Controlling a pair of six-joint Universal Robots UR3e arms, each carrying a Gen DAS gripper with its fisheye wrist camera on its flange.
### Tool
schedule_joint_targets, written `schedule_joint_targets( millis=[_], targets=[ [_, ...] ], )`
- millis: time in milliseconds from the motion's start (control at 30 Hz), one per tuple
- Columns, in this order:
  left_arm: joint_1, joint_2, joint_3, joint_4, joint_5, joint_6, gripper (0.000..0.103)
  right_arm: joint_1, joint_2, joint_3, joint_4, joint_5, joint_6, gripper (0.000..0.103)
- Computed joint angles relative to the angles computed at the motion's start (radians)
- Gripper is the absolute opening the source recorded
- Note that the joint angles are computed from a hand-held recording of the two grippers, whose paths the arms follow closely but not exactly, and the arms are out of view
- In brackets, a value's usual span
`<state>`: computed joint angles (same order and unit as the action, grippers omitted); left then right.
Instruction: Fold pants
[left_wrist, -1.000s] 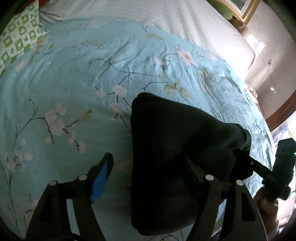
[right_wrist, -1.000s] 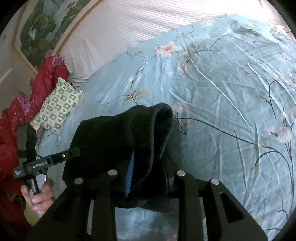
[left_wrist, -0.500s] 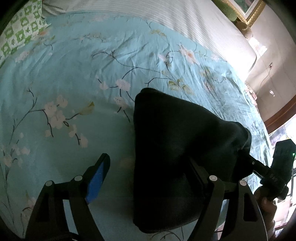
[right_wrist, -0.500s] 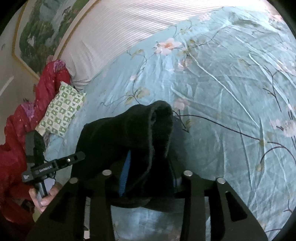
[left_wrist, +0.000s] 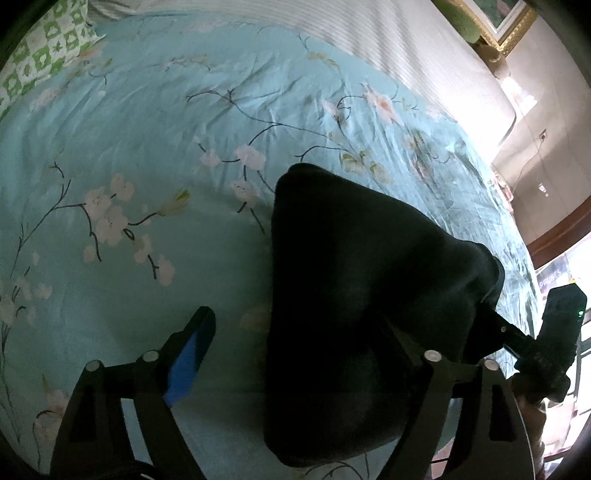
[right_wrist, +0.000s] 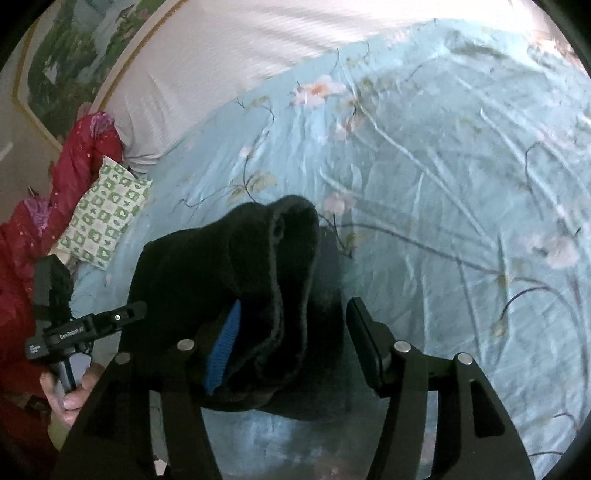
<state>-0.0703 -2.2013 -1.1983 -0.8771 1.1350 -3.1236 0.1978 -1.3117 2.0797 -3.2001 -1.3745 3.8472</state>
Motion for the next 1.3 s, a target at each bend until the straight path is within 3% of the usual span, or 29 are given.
schedule_joint_targets(
  millis=[233,333,400,467,700,1000,1300],
  targets=[
    [-0.011,-0.024,0.007,0.025,0.011,-0.01,0.088,-0.04,0.029,0.031,-0.071,0.087,0.005,0.06],
    [-0.014,-0.025,0.004,0.029,-0.004,-0.003,0.077,-0.045,0.038,0.013,-0.053,0.112,-0.013,0.059],
    [-0.006,-0.024,0.003,0.017,-0.048,0.011,0.055,-0.049,0.039,0.013,-0.055,0.122,-0.019,0.056],
    [-0.009,-0.014,0.0,0.016,-0.053,0.014,0.051,-0.048,0.034,0.019,-0.066,0.128,-0.023,0.05],
    [-0.016,0.059,-0.065,0.061,-0.034,0.011,0.03,-0.025,-0.009,0.009,-0.064,0.11,-0.028,0.042],
    [0.036,0.132,-0.085,0.055,-0.049,0.003,0.027,0.006,-0.008,-0.131,0.015,0.107,-0.059,0.04],
    [0.108,0.085,0.05,0.009,-0.029,0.012,0.027,0.034,0.183,-0.463,0.123,0.144,-0.09,0.04]
  ],
)
